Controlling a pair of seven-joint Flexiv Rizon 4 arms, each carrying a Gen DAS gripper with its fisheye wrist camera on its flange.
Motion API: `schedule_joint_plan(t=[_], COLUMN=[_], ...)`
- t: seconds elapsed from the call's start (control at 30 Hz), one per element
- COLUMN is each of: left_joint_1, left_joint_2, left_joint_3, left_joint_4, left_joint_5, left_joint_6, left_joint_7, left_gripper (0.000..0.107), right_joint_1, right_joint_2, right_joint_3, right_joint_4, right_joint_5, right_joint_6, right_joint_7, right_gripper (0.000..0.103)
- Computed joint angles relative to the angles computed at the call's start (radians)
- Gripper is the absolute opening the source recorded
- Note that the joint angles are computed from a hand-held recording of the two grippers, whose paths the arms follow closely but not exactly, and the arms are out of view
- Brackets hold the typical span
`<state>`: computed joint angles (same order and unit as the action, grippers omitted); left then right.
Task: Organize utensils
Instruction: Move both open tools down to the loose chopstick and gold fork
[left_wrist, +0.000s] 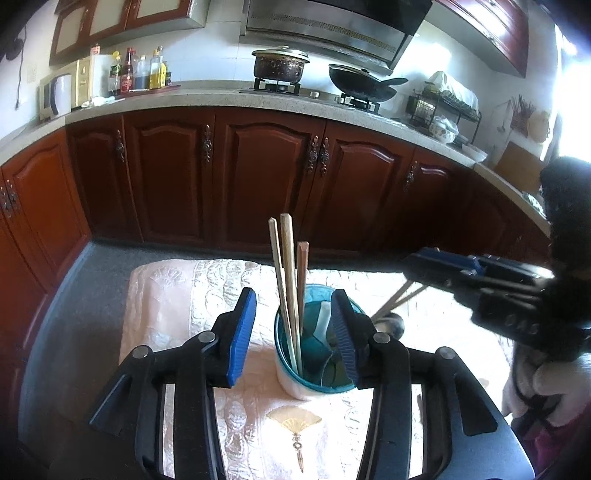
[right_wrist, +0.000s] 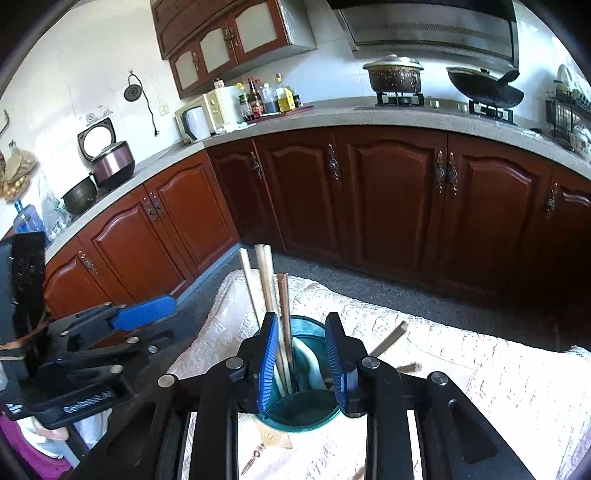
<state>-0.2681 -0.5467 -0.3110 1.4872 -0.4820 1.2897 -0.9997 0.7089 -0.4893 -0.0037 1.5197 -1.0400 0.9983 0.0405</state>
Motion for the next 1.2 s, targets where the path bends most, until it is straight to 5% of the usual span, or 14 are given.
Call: schedule_joint_plan(t=[0.47, 0.77, 1.2], left_joint_1=[0.028, 0.061, -0.081], left_joint_2=[0.074, 0.109, 0.050], left_joint_3=[-0.072, -0.154, -0.020], left_joint_4=[0.152, 0.249, 0.263], left_joint_5=[-0.030, -0.151, -0.073], left_joint_6=[0.102, 0.068, -0.114], left_joint_7=[0.085, 0.205, 0.152], left_gripper=[0.045, 0.047, 0.047], right_joint_1=[0.012, -0.020, -0.086], right_joint_2=[0.098, 0.173, 0.136], right_joint_3=[0.055, 0.121, 0.142], right_joint_4=[0.131, 0.284, 0.485], right_joint_5=[-0.141, -0.133, -0.009], right_joint_6=[-0.055, -0.104, 0.075], right_joint_7=[0.173, 0.283, 0.465], right_gripper=[0.029, 0.031, 0.031])
